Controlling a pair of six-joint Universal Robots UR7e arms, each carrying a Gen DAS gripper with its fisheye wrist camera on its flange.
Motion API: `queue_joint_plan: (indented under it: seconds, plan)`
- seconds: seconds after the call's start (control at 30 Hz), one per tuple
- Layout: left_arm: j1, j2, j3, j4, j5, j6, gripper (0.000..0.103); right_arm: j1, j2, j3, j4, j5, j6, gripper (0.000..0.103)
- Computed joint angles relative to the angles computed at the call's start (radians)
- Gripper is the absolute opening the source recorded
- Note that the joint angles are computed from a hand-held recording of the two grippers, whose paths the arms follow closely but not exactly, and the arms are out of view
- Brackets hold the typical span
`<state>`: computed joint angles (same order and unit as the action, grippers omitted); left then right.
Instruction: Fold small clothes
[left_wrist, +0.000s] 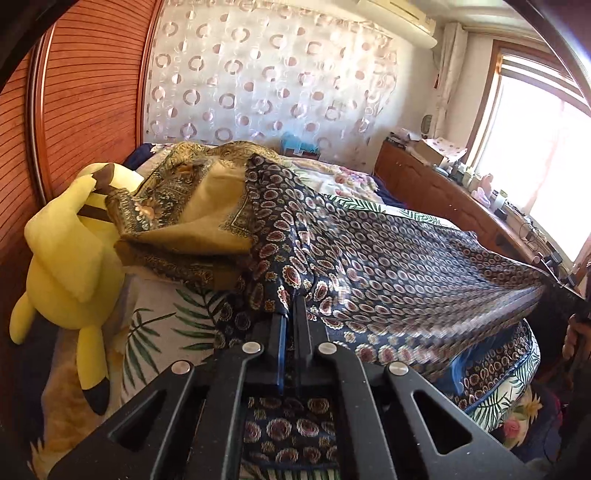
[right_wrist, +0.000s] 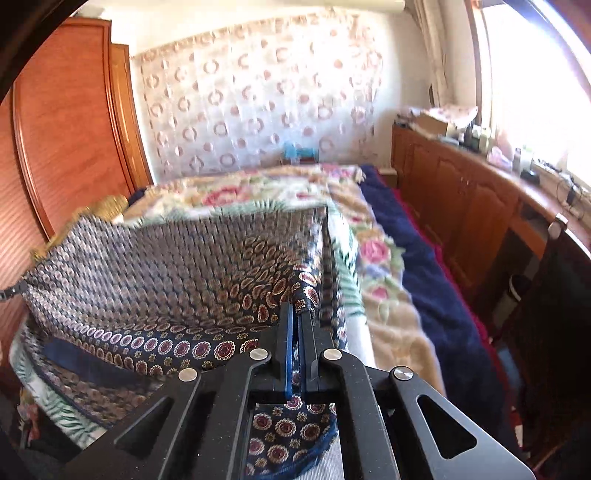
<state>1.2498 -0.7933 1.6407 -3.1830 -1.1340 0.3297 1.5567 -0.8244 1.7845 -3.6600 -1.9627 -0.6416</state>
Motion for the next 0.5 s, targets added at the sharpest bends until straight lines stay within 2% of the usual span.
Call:
queue_joint_plan:
  seconds: [0.1, 0.13, 0.2, 0.23, 0.27, 0.3, 0.37, 0.4, 0.43, 0.5]
  plan:
    - [0.002, 0.019, -0.015, 0.025, 0.056, 0.001, 0.004, 0.004, -0.03, 0.038, -0.026, 0.019, 0.037, 0.002]
    - [0.007, 0.024, -0.022, 0.046, 0.057, -0.01, 0.004, 0.002, -0.03, 0.04, -0.025, 0.011, 0.055, 0.002]
    - [0.017, 0.029, -0.026, 0.079, 0.057, -0.028, 0.004, -0.003, -0.011, 0.033, -0.028, -0.027, 0.037, 0.005]
    - [0.02, 0.028, -0.023, 0.084, 0.058, -0.028, 0.006, -0.003, 0.002, 0.024, -0.021, -0.054, 0.028, 0.011]
    - [0.021, 0.027, -0.019, 0.08, 0.062, -0.024, 0.013, -0.001, 0.022, 0.009, -0.021, -0.096, 0.024, 0.013]
    - [0.021, 0.027, -0.011, 0.069, 0.07, -0.015, 0.023, -0.002, 0.035, -0.002, -0.02, -0.111, 0.024, 0.017]
    - [0.018, 0.021, 0.004, 0.05, 0.073, -0.006, 0.032, -0.008, 0.047, -0.004, -0.022, -0.111, 0.024, 0.028]
    - [0.018, 0.017, 0.011, 0.042, 0.07, -0.003, 0.04, -0.008, 0.052, -0.005, -0.028, -0.115, 0.023, 0.043]
    - [0.019, 0.014, 0.016, 0.033, 0.068, 0.001, 0.043, -0.009, 0.055, -0.002, -0.036, -0.112, 0.022, 0.051]
    - [0.02, 0.01, 0.022, 0.022, 0.07, -0.001, 0.046, -0.007, 0.055, 0.008, -0.046, -0.091, 0.023, 0.053]
